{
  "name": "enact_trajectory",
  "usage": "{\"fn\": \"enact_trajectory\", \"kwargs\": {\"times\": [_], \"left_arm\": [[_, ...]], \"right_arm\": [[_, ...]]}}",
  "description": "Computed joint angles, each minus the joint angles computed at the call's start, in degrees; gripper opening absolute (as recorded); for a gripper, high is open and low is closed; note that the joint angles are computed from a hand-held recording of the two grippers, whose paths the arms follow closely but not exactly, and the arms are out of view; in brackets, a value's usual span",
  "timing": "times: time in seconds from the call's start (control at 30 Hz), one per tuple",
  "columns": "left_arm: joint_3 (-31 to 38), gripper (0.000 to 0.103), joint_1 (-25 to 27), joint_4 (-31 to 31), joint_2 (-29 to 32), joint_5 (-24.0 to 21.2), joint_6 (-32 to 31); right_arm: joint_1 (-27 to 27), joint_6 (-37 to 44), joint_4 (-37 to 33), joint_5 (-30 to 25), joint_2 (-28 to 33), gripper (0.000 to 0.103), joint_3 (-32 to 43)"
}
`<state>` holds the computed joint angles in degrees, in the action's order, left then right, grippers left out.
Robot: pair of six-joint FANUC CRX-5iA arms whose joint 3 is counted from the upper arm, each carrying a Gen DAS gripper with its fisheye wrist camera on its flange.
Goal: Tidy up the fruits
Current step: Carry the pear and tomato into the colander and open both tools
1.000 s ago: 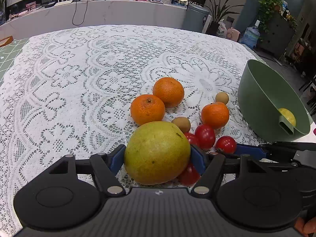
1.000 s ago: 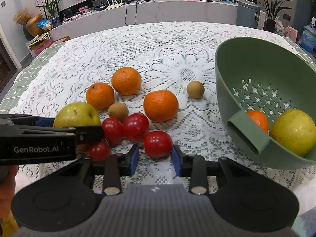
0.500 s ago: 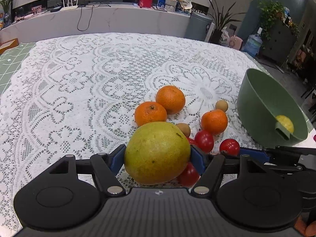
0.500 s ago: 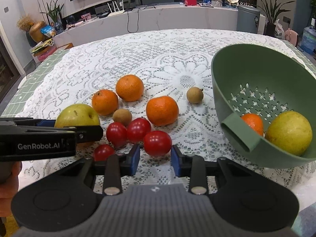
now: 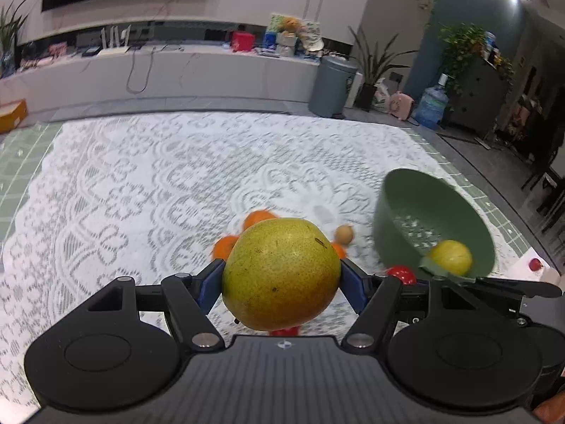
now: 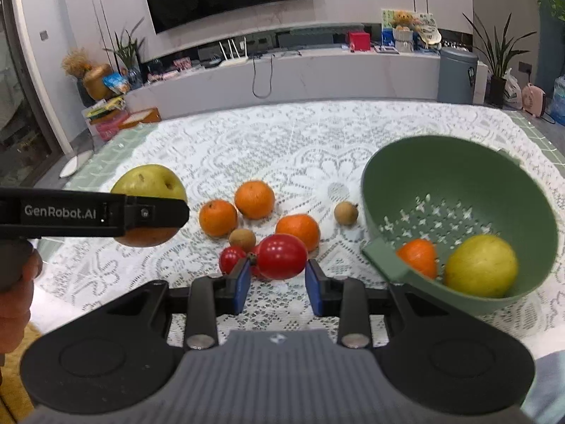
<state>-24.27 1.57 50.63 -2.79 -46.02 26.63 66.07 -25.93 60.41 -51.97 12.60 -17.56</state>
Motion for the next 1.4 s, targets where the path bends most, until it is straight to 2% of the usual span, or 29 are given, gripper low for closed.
{"fn": "enact_trajectory", "kwargs": {"times": [0.23, 0.5, 0.67, 0.9, 1.13, 1.3, 1.4], "left_arm": [[3.66, 0.079, -3.89, -2.41, 0.36, -1.89, 1.07], [9.83, 0.079, -10.68, -8.38, 3.89, -2.74, 3.15], [14.72, 0.079, -14.45, -12.32, 7.58, -3.98, 4.46], [23.0, 0.079, -18.37, -21.03, 13.32, -6.62, 6.99], [29.86, 0.079, -20.75, -29.3, 18.08, -9.05, 9.46], [33.33, 0.079, -21.72, -31.7, 20.66, -11.15, 8.3], [33.85, 0.079, -22.46, -32.96, 21.06, -10.29, 6.49]], "right_arm": [[1.04, 0.31, 1.89, -2.54, -5.99, 0.031, -4.57], [1.12, 10.18, -5.72, -9.89, -10.98, 0.031, -5.47], [-0.59, 15.57, -9.25, -11.43, -13.67, 0.031, -6.69], [-3.99, 22.33, -13.13, -9.93, -14.73, 0.031, -7.44], [-7.68, 28.28, -16.46, -5.12, -14.33, 0.031, -7.49], [-10.26, 34.82, -20.24, -2.32, -12.7, 0.031, -5.71], [-11.34, 38.11, -22.2, -1.53, -11.85, 0.031, -4.82]]}}
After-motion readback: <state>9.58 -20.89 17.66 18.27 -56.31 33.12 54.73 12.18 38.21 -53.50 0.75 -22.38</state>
